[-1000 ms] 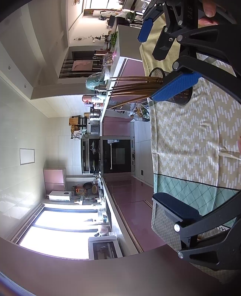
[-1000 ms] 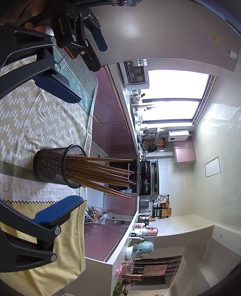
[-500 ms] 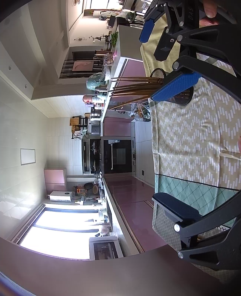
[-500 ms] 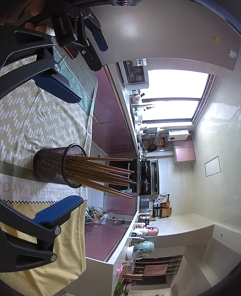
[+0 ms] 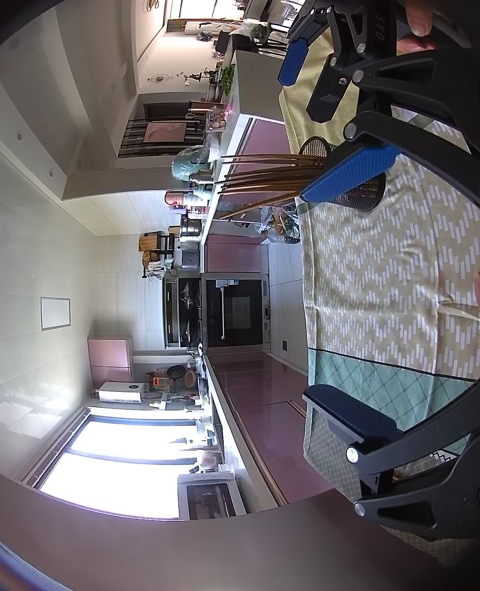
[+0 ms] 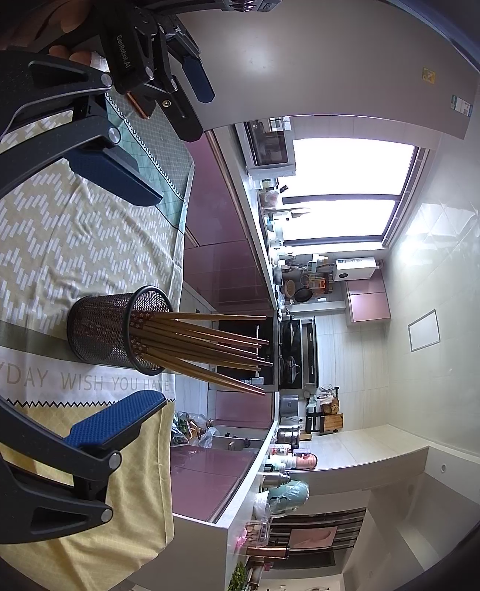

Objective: Organize utensils

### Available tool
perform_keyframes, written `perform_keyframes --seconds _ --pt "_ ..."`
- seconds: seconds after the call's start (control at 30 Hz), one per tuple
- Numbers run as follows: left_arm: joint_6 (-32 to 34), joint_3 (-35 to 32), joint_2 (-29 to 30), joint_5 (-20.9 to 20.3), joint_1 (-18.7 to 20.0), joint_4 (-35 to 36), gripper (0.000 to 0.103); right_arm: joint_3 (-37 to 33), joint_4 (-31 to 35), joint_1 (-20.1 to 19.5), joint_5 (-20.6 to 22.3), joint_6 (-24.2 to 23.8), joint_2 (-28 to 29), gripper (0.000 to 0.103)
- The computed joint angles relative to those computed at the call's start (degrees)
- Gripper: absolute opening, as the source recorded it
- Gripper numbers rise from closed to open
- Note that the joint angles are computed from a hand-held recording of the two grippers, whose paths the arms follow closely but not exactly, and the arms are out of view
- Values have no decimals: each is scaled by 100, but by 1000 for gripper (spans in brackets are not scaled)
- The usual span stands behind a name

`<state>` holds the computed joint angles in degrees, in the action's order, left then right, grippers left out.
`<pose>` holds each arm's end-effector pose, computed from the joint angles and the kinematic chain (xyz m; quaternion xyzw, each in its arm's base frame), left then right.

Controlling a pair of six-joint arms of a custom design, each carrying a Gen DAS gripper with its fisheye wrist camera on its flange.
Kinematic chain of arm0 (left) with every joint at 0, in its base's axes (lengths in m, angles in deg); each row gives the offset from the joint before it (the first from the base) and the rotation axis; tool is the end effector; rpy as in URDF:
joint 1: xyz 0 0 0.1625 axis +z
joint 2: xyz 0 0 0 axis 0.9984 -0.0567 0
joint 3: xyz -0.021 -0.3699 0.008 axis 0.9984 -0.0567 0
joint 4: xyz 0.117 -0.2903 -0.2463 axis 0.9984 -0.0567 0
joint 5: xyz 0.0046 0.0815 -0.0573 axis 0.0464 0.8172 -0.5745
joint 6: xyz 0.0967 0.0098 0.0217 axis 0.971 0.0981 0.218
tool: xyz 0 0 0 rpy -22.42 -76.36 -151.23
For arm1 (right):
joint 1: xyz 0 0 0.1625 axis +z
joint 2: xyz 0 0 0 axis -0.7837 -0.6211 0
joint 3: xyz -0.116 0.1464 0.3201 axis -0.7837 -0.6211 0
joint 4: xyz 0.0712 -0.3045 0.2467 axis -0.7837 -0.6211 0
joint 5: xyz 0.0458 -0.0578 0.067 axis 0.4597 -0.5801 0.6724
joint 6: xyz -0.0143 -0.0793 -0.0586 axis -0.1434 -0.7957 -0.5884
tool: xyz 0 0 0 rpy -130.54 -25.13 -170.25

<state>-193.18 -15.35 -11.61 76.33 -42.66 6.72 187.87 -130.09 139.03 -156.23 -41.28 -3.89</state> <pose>-0.4052 -0.6455 0.0222 0.4233 0.7546 -0.4782 0.1507 0.0857 -0.5410 0.3175 0.1574 -0.7261 0.5885 0.3189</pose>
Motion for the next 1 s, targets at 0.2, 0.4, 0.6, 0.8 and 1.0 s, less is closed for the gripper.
perform_keyframes --seconds 0.2,0.4,0.6,0.8,1.0 --pt "-4 2 -2 3 0 5 97 -4 -23 -3 2 16 15 96" --pt "-1 1 -1 0 1 -2 97 -4 -34 -5 5 10 22 96" --pt "13 17 -8 7 0 -16 97 -3 -47 -10 11 26 31 96" --pt "5 5 0 3 -1 -5 97 -5 -60 -7 3 24 40 96" --pt "5 16 -6 10 0 -12 97 -9 -73 -1 -8 34 47 96"
